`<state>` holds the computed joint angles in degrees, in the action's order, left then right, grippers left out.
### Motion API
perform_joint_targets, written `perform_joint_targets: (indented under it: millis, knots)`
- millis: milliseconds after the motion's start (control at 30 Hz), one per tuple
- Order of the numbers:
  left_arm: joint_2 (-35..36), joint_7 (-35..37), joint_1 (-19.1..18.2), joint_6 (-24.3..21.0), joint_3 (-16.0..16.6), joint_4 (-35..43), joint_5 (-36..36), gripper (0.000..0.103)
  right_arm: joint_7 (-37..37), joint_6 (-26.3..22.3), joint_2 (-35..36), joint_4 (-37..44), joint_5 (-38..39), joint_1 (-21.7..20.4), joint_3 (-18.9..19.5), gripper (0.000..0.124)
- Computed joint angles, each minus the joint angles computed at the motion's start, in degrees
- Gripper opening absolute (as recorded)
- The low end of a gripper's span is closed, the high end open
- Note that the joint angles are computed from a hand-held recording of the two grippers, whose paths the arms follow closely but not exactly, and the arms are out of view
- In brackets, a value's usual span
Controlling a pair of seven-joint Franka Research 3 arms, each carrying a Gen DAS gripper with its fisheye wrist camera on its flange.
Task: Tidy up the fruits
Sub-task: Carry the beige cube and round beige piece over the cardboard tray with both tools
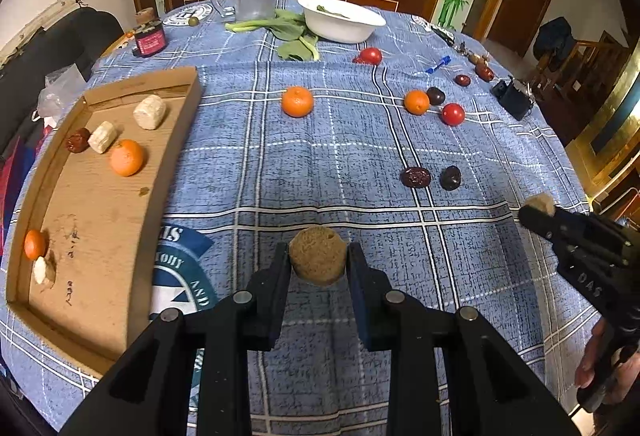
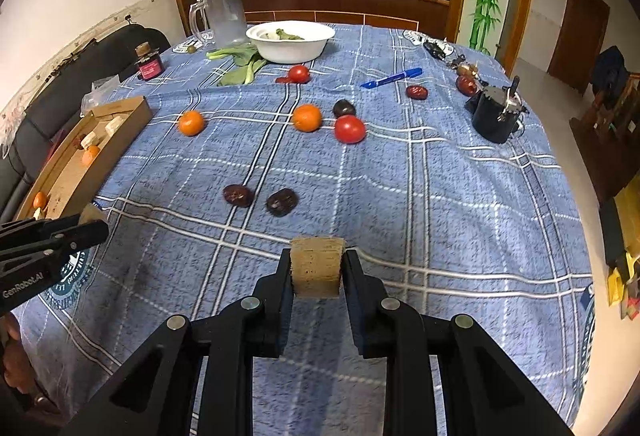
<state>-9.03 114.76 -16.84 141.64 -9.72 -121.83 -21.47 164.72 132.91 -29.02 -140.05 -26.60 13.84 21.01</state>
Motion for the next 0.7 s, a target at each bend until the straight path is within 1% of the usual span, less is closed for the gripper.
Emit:
perform_joint_targets:
  millis: [100, 333, 567, 700]
  knots:
    - [-0.6, 0.7, 0.2, 0.1, 0.6, -0.2, -0.9, 0.027, 0.2, -0.5, 1.6, 1.6, -0.4, 0.0, 0.5, 0.025]
    - [-1.1, 1.2, 1.3, 0.7, 1.7, 0.1, -1.7, 0.027, 0.1, -0.7, 5.7, 5.8, -2.8, 0.9, 0.2, 0.025]
    - [-1.3, 0.4, 3.0, 1.5, 2.7, 0.4, -1.5, 0.027, -1.3, -0.6, 10.9, 11.0, -5.7, 2.9, -1.3, 0.025]
    - [-1.1, -0.5, 4.2, 1.9, 3.3, 0.7, -0.9, 0.027, -2.8, 0.2, 15.1, 14.9, -7.2, 4.4, -2.7, 0.025]
